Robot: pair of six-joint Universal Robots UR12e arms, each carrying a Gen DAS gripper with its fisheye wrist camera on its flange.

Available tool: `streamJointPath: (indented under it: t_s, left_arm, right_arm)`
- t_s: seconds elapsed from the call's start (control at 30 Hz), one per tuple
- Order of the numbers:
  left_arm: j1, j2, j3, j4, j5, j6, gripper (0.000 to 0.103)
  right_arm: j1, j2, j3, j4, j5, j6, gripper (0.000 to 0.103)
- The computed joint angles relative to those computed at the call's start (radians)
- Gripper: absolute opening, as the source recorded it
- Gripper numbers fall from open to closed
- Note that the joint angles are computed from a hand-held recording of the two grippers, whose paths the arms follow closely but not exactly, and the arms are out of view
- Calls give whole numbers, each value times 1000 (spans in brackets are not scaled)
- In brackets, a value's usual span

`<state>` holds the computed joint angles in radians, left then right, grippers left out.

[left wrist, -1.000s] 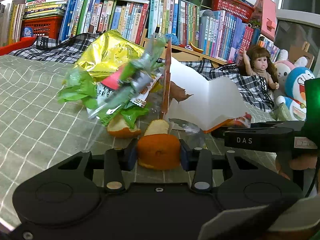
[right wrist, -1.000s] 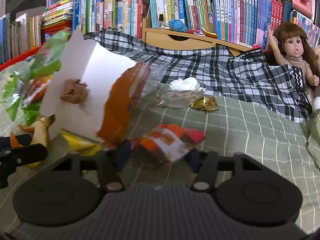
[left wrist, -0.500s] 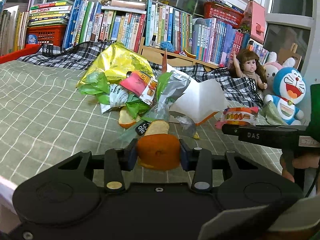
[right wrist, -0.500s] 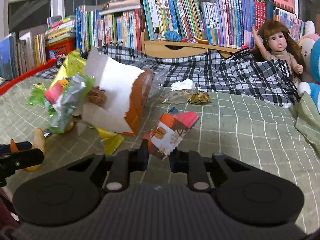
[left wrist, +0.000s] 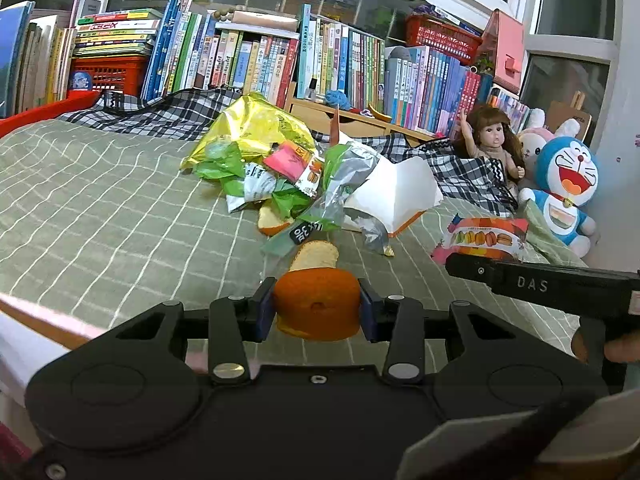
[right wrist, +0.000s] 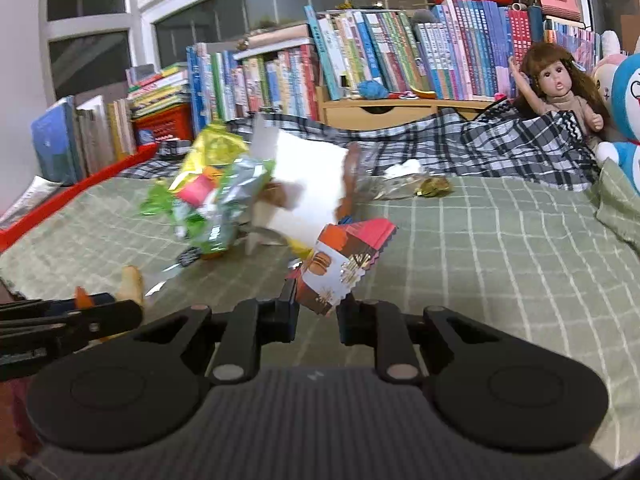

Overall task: Collect trash
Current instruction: 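Lower both tools into the black bin and open both grippers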

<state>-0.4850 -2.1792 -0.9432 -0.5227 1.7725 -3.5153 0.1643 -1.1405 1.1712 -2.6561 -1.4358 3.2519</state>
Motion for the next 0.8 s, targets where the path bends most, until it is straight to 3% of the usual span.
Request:
streamJointPath:
  t_s: [0.6, 0.8]
  left_arm:
    - [-12, 147, -226, 43, 3, -19, 39]
    - [-13, 184, -293, -18, 6, -44, 39]
  right_arm:
    - [43, -113, 182, -61, 93, -28, 25]
    - [59, -148, 250, -35, 97, -64, 26]
